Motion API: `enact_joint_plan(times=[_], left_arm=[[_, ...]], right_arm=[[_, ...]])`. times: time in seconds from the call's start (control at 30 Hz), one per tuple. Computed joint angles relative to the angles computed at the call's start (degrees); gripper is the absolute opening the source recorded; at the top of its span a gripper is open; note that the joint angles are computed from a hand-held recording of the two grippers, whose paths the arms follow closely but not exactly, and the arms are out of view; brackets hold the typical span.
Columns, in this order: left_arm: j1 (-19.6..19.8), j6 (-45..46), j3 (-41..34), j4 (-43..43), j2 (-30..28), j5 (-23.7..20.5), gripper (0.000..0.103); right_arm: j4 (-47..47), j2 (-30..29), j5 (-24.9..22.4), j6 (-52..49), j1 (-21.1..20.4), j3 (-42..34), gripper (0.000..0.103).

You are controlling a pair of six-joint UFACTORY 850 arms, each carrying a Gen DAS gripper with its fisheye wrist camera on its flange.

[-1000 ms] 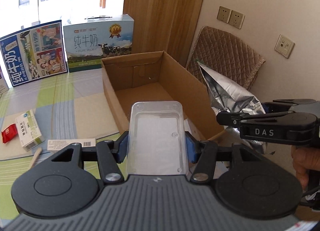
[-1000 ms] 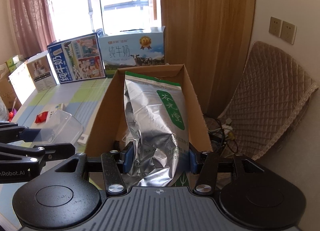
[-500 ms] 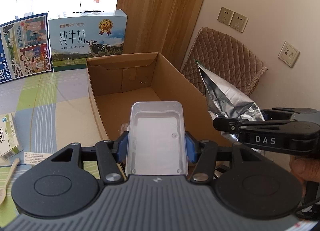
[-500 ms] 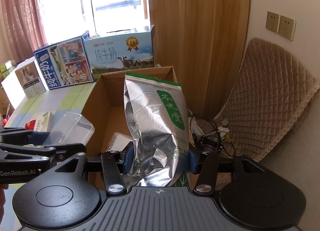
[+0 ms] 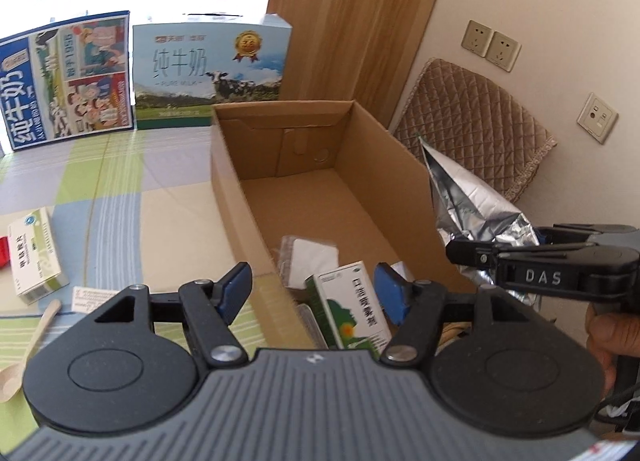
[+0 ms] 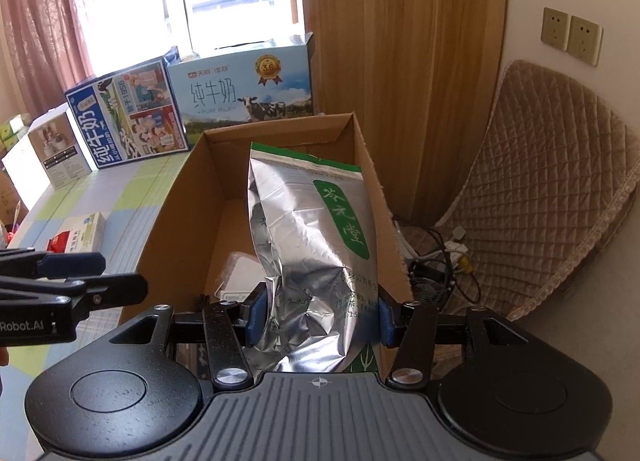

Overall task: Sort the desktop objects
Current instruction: 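Release the clear container into the box with the left tool while the right tool drops the tea bag, then withdraw both tools from the box toward the table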

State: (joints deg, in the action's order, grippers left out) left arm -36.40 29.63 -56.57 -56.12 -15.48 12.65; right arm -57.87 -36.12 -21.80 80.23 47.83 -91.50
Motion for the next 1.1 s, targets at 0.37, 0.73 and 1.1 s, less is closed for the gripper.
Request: enact_joint_plan(times=[0.37, 0.73, 1.1], left_arm=[[1.0, 0.7, 3.6, -2.1, 2.4, 0.8, 0.067], [1.2, 0.3, 7.5, -3.1, 5.1, 1.5, 0.072], [-0.1, 8.0, 12.1, -12.2, 10.5, 3.6, 0.075]], right_arm=[[-3.3, -3.0, 2.6, 3.8, -0.1, -4.4, 0.069], [-5.8, -1.0, 1.5, 8.3, 0.8, -1.6, 0.081], [-4.9, 2.5, 0.2, 10.2, 3.2, 3.0, 0.088]])
